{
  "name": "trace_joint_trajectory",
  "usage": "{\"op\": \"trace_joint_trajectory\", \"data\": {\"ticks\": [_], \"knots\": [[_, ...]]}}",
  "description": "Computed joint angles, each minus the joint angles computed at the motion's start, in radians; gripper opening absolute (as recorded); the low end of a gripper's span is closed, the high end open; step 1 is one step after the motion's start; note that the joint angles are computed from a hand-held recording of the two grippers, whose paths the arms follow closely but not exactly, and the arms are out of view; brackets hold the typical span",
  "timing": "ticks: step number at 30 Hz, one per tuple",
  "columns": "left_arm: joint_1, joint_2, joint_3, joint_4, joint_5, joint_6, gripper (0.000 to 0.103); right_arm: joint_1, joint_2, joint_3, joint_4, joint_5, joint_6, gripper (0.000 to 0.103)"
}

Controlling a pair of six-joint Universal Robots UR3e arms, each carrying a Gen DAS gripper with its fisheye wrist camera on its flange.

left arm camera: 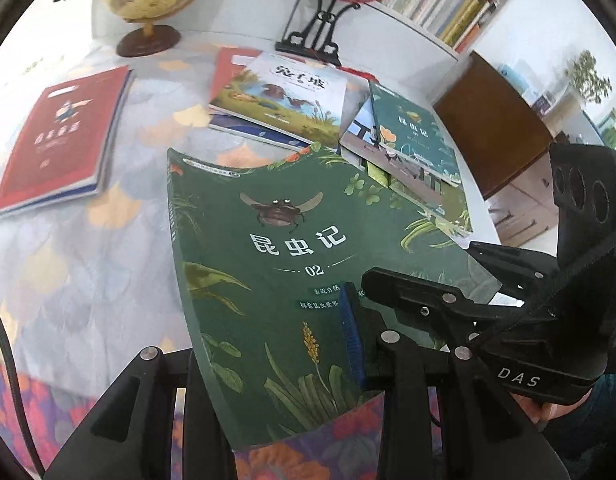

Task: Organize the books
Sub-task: 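Carry the green book with both tools onto the red book stack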

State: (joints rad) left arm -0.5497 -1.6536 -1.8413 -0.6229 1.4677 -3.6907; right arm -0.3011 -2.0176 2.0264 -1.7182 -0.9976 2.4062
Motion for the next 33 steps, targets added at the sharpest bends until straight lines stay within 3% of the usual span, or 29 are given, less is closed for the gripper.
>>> {"op": "trace_joint_trajectory", "data": {"ticks": [6,12,17,23,28,33], "knots": [[0.009,0.131,-0.086,-0.003,0.031,-0.012,0.030,0.064,-0.026,-0.033,0.011,0.011,0.022,0.030],[0.140,0.283,-0.148,-0.038,-0.010,0.109,0.030,0.236,0.072,-0.118,-0.163,-0.016,0.204,0.030],[0.395,0.416,-0.180,-0.133,-0.146,0.320,0.030,0.435,0.314,-0.296,-0.377,-0.080,0.426,0.030],[0.778,0.480,-0.223,-0.233,-0.384,0.608,0.030,0.625,0.676,-0.644,-0.494,-0.179,0.605,0.030],[0.956,0.392,-0.227,-0.257,-0.501,0.755,0.030,0.715,0.967,-0.993,-0.432,-0.241,0.693,0.030],[1.014,0.270,-0.226,-0.236,-0.540,0.822,0.031,0.754,1.183,-1.279,-0.312,-0.274,0.744,0.030]]}}
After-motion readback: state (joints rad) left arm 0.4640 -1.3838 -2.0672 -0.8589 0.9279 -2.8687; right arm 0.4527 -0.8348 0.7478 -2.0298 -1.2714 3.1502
